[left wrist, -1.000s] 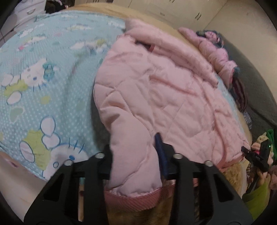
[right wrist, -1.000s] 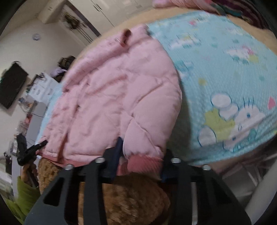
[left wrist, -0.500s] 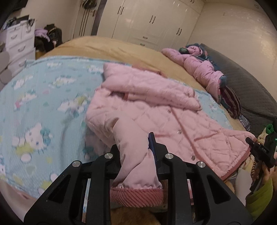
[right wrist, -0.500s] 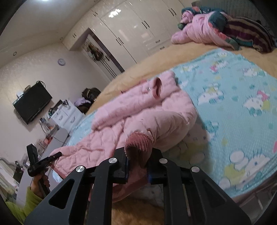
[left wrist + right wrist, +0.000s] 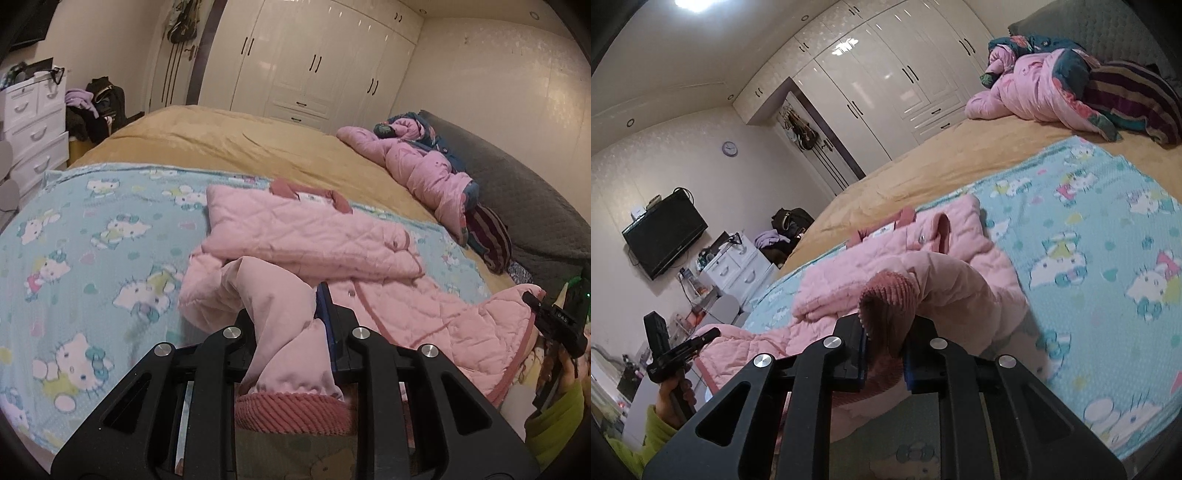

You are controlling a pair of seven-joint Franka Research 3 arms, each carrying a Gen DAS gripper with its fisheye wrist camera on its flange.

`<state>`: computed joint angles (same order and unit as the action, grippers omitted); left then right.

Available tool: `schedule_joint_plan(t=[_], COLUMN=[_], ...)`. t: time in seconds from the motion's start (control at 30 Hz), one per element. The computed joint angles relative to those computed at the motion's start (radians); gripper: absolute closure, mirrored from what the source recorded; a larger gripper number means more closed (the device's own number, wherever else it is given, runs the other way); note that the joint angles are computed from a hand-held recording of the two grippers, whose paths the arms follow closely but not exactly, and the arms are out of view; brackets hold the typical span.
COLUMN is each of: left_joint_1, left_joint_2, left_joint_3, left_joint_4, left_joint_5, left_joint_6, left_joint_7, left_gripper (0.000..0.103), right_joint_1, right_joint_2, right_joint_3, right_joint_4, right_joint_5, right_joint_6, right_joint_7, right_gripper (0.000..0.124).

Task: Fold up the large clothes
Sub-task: 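Lift the hem with both tools and fold it toward the collar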

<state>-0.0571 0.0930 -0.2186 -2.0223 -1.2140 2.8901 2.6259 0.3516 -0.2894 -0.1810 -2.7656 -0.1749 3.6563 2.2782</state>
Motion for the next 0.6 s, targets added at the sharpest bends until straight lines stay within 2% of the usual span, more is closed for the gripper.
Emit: schedule_joint_plan(t=[0.03, 0.13, 0.33, 0.53, 0.6], left_joint_1=[0.0, 0.007, 0.04, 0.062, 0.071], left_joint_2=[0.008, 0.035, 0.104, 0.212, 0.245], left_joint_3=[0.001, -0.002, -0.026, -0.041, -0.048], left_joint_4=[0.013, 0.058, 0.169, 0.327, 0.374], left_joint_5=[0.006, 0.032, 0.118, 0.303, 0.351], left_joint_6=[0.001, -0.001, -0.006, -0.016, -0.023], left_joint_7=[-0.005, -0.028, -0.109, -0.275, -0.32], left_gripper=[0.088, 0.088, 0.088, 0.088, 0.088], right_joint_1=[0.013, 0.016, -0.01, -0.032, -0.057], right_joint_2=[0.012, 0.038, 0.098, 0.226, 0.271], right_joint_3=[-0.031, -0.067, -0.108, -0.188, -0.184], right_joint_4=[0.02, 0.067, 0.18, 0.413, 0.497], right_joint_5=[-0.035, -0.091, -0.241, -0.532, -0.608], right_joint_6=[-0.003, -0.011, -0.017, -0.037, -0.051], right_joint_7=[0.02, 0.054, 0.17, 0.433, 0.514], right_gripper=[0.111, 0.111, 0.111, 0.111, 0.111])
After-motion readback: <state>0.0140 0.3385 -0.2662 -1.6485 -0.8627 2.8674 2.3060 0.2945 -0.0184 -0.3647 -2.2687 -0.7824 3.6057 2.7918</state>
